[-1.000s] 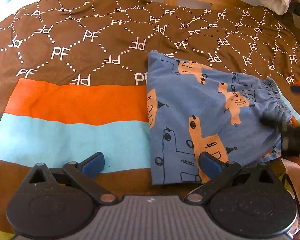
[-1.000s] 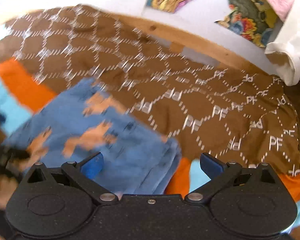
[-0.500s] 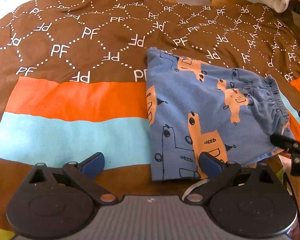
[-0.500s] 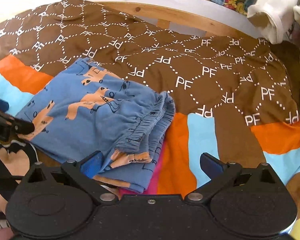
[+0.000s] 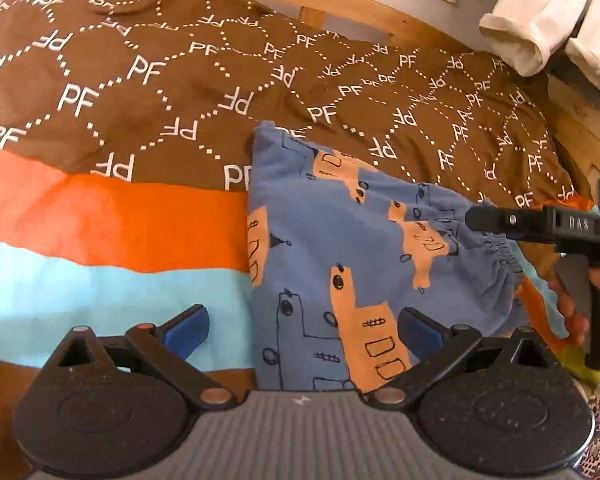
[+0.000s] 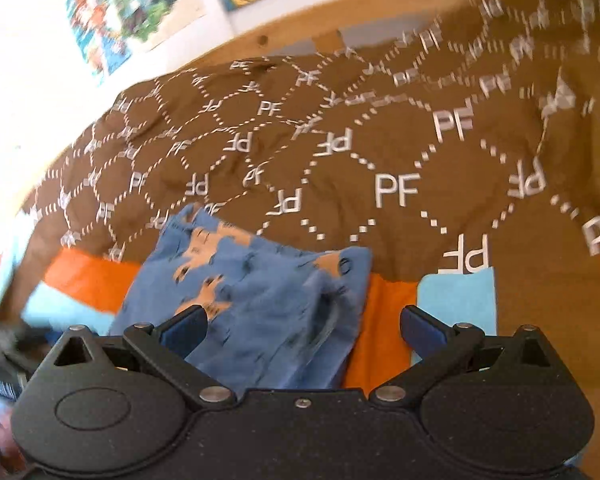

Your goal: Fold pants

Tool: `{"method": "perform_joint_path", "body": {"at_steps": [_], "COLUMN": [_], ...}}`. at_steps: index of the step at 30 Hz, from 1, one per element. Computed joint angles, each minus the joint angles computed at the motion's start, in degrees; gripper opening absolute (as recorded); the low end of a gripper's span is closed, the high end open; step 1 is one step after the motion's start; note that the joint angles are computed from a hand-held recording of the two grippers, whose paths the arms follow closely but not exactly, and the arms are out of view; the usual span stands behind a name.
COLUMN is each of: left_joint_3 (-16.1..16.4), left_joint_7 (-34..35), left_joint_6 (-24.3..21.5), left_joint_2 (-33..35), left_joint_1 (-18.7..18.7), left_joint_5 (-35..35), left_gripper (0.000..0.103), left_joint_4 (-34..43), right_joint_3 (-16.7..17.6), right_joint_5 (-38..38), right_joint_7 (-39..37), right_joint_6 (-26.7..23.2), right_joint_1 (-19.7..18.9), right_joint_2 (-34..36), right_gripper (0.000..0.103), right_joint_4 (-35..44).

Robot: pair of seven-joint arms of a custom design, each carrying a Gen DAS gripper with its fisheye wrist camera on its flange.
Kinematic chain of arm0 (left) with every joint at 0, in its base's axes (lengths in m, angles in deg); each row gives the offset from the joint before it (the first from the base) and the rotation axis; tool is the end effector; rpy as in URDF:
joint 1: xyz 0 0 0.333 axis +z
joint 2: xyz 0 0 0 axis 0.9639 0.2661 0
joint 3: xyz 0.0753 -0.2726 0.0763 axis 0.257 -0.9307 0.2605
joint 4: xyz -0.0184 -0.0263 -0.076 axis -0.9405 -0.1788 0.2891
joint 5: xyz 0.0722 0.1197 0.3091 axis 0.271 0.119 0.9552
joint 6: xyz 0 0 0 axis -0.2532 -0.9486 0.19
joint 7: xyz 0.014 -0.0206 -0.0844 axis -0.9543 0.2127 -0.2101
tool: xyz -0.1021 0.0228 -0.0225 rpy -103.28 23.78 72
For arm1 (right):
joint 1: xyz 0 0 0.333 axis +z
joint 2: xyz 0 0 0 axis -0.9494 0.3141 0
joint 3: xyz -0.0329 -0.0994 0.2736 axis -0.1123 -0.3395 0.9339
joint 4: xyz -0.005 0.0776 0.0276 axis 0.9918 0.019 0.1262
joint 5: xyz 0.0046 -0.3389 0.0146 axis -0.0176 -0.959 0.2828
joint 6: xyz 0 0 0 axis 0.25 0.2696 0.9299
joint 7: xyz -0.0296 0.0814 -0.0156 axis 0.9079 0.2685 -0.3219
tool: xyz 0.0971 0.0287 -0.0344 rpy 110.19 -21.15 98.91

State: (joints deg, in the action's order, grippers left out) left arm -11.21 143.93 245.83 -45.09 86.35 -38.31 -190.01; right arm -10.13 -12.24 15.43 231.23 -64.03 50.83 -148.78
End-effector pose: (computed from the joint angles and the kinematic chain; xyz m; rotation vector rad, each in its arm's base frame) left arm 0.5906 -0.1777 0.3497 -1.7289 2.0459 -1.0285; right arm 0.6416 0.1447 0.3761 -1.7163 1.5105 -0.1416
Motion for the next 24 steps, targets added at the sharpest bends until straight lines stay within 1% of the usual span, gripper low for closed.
{"method": "perform_joint_path", "body": {"at_steps": [1, 2, 3, 4, 5, 6, 8, 10, 11, 12, 13, 14, 15, 16, 18, 20, 22, 23, 24], "left_joint_3": [-1.3, -2.9, -5.5, -8.7, -11.9, -14.4, -18.8, -22.4, -23.5, -23.8, -23.7, -23.7, -23.9, -24.0, -23.1, -20.8, -17.5, -15.7, -14.5], "left_joint_7": [0.5, 1.1, 1.9, 2.6, 3.0, 3.1, 3.2, 3.2, 2.9, 2.4, 1.8, 1.4, 1.2, 1.0, 0.5, 0.4, 0.3, 0.1, 0.3], "left_joint_6": [0.6, 1.1, 1.6, 2.4, 3.1, 3.4, 3.0, 1.2, 0.2, -0.2, -0.7, -1.0, -1.2, -1.3, -1.4, -1.7, -2.1, -2.3, -2.6], "left_joint_2": [0.5, 1.1, 2.3, 3.7, 5.4, 6.9, 10.7, 14.0, 15.2, 15.7, 15.8, 15.8, 16.0, 16.2, 15.8, 14.3, 12.0, 10.9, 10.0], "left_joint_1": [1.2, 2.8, 5.1, 8.1, 11.0, 13.3, 17.0, 19.8, 20.7, 20.9, 21.0, 21.1, 21.4, 21.5, 20.7, 18.6, 15.6, 13.9, 13.0], "left_joint_5": [-0.1, -0.1, -0.1, 0.1, 0.5, 1.2, 2.7, 3.4, 2.9, 2.2, 1.5, 0.9, 0.4, 0.0, -0.6, -0.5, -0.4, -0.6, -0.8], "left_gripper": [0.103, 0.103, 0.103, 0.103, 0.102, 0.102, 0.1, 0.095, 0.091, 0.083, 0.079, 0.074, 0.07, 0.068, 0.065, 0.061, 0.053, 0.048, 0.045], "left_joint_4": [-0.1, -0.2, 0.0, -0.1, -0.1, 0.1, 1.3, 2.6, 3.2, 3.5, 3.8, 3.9, 4.0, 4.1, 4.3, 4.6, 4.8, 4.8, 4.7], "right_joint_3": [1.1, 2.1, 2.9, 3.3, 3.4, 3.3, 3.1, 2.9, 2.8, 2.6, 2.1, 1.2, 0.4, -0.2, -0.4, 0.1, -0.1, -0.6, -0.9], "right_joint_5": [1.5, 3.6, 5.5, 6.8, 7.8, 8.5, 9.5, 10.6, 11.5, 12.2, 12.2, 11.4, 10.3, 9.4, 9.3, 10.2, 9.6, 8.3, 7.2], "right_joint_7": [-0.6, -1.9, -3.2, -3.6, -3.6, -3.7, -4.2, -4.4, -4.3, -4.0, -3.4, -2.1, -0.9, -0.1, 0.7, 0.6, 0.3, 0.9, 1.4], "right_joint_6": [-4.0, -6.3, -8.5, -11.9, -15.1, -17.5, -21.2, -23.6, -24.4, -24.6, -23.9, -22.4, -20.8, -19.3, -16.7, -15.1, -13.6, -12.5, -11.4], "right_joint_1": [-2.2, -3.9, -5.2, -6.5, -7.4, -8.0, -8.9, -9.5, -9.9, -9.9, -9.5, -8.5, -7.5, -6.8, -6.3, -6.4, -5.8, -5.0, -4.2], "right_joint_2": [1.9, 3.0, 3.9, 4.9, 5.9, 6.7, 7.6, 8.1, 8.3, 8.2, 7.9, 7.4, 6.9, 6.5, 5.8, 5.4, 4.7, 4.4, 4.3], "right_gripper": [0.102, 0.102, 0.102, 0.102, 0.102, 0.102, 0.102, 0.102, 0.102, 0.097, 0.088, 0.083, 0.071, 0.06, 0.05, 0.049, 0.047, 0.047, 0.045], "right_joint_4": [2.8, 4.4, 5.7, 7.4, 9.0, 10.4, 11.8, 12.6, 12.9, 12.8, 12.4, 11.8, 11.1, 10.5, 9.0, 8.0, 6.9, 6.5, 6.3]}}
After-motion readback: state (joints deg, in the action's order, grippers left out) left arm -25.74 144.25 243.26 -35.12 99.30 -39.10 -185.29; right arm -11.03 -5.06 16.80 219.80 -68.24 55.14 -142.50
